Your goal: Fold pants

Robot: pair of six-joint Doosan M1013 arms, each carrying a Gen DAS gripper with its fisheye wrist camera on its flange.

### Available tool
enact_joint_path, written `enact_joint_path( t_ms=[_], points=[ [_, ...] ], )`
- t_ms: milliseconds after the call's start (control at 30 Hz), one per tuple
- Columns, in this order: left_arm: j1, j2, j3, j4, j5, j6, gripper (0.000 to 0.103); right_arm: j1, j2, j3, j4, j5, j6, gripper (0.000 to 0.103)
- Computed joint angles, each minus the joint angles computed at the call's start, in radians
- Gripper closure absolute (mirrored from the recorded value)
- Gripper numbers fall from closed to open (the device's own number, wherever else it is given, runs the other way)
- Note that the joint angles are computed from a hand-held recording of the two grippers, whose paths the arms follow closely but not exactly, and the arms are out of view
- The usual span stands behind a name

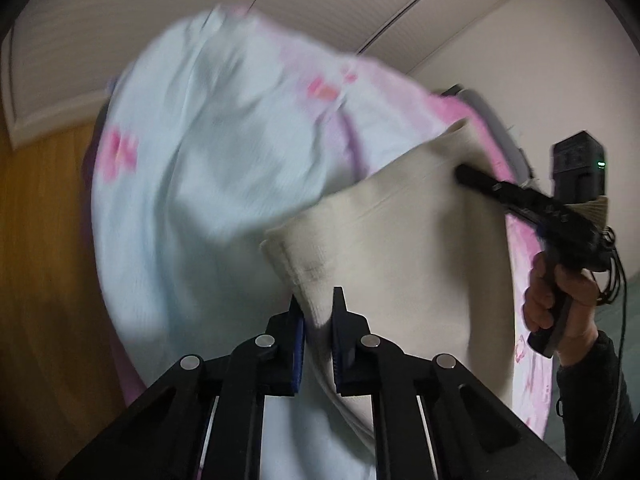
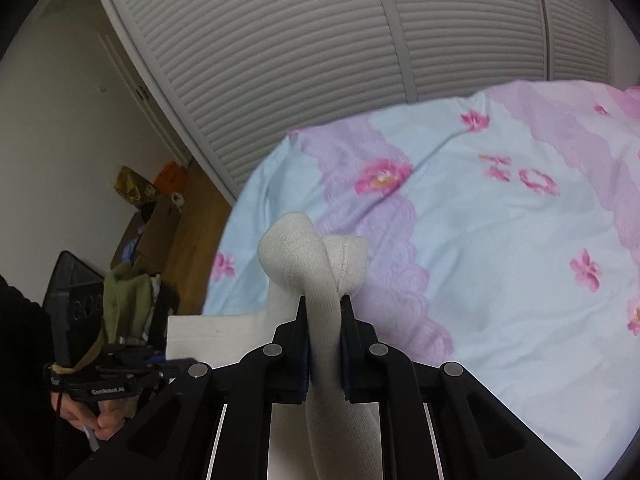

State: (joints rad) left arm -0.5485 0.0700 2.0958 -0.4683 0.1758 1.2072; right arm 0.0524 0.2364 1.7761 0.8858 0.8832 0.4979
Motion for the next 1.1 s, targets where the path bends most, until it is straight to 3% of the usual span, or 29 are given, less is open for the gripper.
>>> enact_joint_path(
  t_ms=[167, 333, 400, 467, 500, 533, 567, 633, 700, 800, 933, 967, 1033, 1100],
  points=[
    [0.014, 0.033, -0.024, 0.045, 0.017, -0.02, 0.091, -0.002, 0.016, -0.019, -0.011, -0.048, 0.061, 0.091],
    [-0.01, 0.076, -0.044, 0.341, 0.043, -0.291, 0.091, 0.01, 0.078, -0.041, -0.16, -0.104, 0.228, 0.091],
    [-0.013, 0.092, -0.05, 0.37, 0.055, -0.317, 0.09, 0.02, 0.098, -0.045, -0.21, -0.119, 0.284, 0.09],
    [-0.011, 0.095, -0.05, 0.369, 0.062, -0.312, 0.088, 0.039, 0.105, -0.046, -0.294, -0.152, 0.354, 0.084],
    [-0.011, 0.091, -0.046, 0.366, 0.062, -0.306, 0.085, 0.052, 0.097, -0.039, -0.35, -0.189, 0.394, 0.076],
    [-0.012, 0.088, -0.049, 0.406, 0.078, -0.341, 0.078, 0.068, 0.084, -0.028, -0.424, -0.241, 0.449, 0.073],
    [-0.013, 0.079, -0.05, 0.461, 0.098, -0.406, 0.074, 0.083, 0.068, -0.014, -0.501, -0.296, 0.505, 0.073],
    [-0.017, 0.059, -0.045, 0.592, 0.114, -0.555, 0.054, 0.11, 0.03, 0.016, -0.696, -0.396, 0.661, 0.067],
    [-0.024, 0.035, -0.038, 0.7, 0.127, -0.649, 0.048, 0.117, -0.017, 0.051, -0.81, -0.469, 0.758, 0.055],
    [-0.044, 0.005, -0.033, 0.86, 0.14, -0.77, 0.046, 0.087, -0.121, 0.111, -0.693, -0.519, 0.668, 0.053],
    [-0.093, -0.019, -0.046, 1.031, 0.132, -0.871, 0.035, 0.039, -0.25, 0.182, -0.656, -0.526, 0.658, 0.039],
    [-0.115, -0.024, -0.052, 1.096, 0.126, -0.911, 0.034, 0.019, -0.286, 0.2, -0.628, -0.516, 0.631, 0.037],
    [-0.164, -0.033, -0.069, 1.23, 0.122, -0.992, 0.02, -0.044, -0.372, 0.244, -0.528, -0.47, 0.542, 0.037],
    [-0.214, -0.036, -0.082, 1.374, 0.119, -1.103, 0.013, -0.097, -0.437, 0.276, -0.577, -0.43, 0.588, 0.032]
  ],
)
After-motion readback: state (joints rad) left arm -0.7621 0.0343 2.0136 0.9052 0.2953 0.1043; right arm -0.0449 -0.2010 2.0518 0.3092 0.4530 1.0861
